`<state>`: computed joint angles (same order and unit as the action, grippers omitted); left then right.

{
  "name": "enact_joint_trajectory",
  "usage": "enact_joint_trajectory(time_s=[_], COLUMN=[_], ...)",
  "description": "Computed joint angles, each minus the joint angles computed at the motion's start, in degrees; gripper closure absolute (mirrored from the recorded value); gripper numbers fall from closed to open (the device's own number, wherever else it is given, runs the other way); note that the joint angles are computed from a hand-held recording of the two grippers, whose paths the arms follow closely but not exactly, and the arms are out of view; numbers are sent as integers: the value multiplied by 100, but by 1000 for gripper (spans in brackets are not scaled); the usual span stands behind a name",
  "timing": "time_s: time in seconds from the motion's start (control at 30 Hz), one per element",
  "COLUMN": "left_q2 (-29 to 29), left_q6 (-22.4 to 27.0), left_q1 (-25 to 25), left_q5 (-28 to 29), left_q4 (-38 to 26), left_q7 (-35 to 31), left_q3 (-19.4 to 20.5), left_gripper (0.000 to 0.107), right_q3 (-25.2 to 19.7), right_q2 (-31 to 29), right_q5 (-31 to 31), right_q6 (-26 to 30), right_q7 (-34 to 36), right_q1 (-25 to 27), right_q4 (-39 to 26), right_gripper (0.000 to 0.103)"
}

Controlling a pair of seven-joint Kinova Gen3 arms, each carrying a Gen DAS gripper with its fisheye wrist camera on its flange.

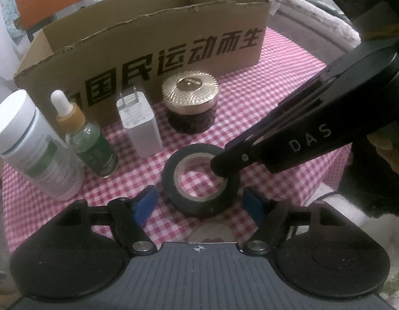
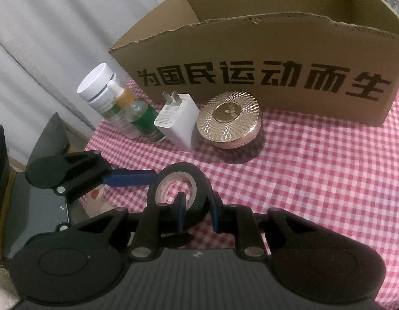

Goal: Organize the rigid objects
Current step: 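Grasp the black electrical tape roll with the right tool, then carry the tape roll into the cardboard box and open the right tool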

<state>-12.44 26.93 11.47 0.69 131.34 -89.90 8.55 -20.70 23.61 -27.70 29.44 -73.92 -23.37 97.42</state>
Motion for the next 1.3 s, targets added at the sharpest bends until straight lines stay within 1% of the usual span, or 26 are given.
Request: enact_joint_trajectory(time_s=[0.13,0.27,0.37,0.43,0.47,0.5,0.57,0.73,0.83,1.3], left_q2=[15,-5,61,51,55,62,70,13,-34,-472], left_q6=[18,4,-19,-13,-19,-4,78,169,205,371], left_q1=[25,-12,88,13,-4,-26,-26,-139,-116,-212], left_q5=[80,39,267,230,232,225,260,-19,-24,-305], left_q4=[-13,-4,-33,-43,-48,-70,-125,-174,-187,-103], left_q7=[-93,-54,-263,-198,-183,-159,-195,68,115,547], left_q3=[-90,-44,-228,-156,-152,-146,-187,25,-1,220], left_gripper=[32,32,36,37,39,41,42,42,42,42], right_q3=[157,224,246,228,246,230,195,122,74,7], right_q2=[43,42,4,-26,-42,-51,-66,-96,-128,-341], right_q5=[263,502,669,745,797,817,828,828,813,844], right_q6=[37,-10,-167,-325,-380,-407,-453,-530,-555,-770], right_q7=[-175,-326,-405,-437,-489,-510,-557,-628,-623,-667], right_q1=[-247,-401,-499,-534,-572,-562,-537,-485,-447,-484], right_q4=[-139,-167,-99,-16,12,29,61,114,140,307], right_gripper=[80,79,79,80,80,81,81,82,82,82])
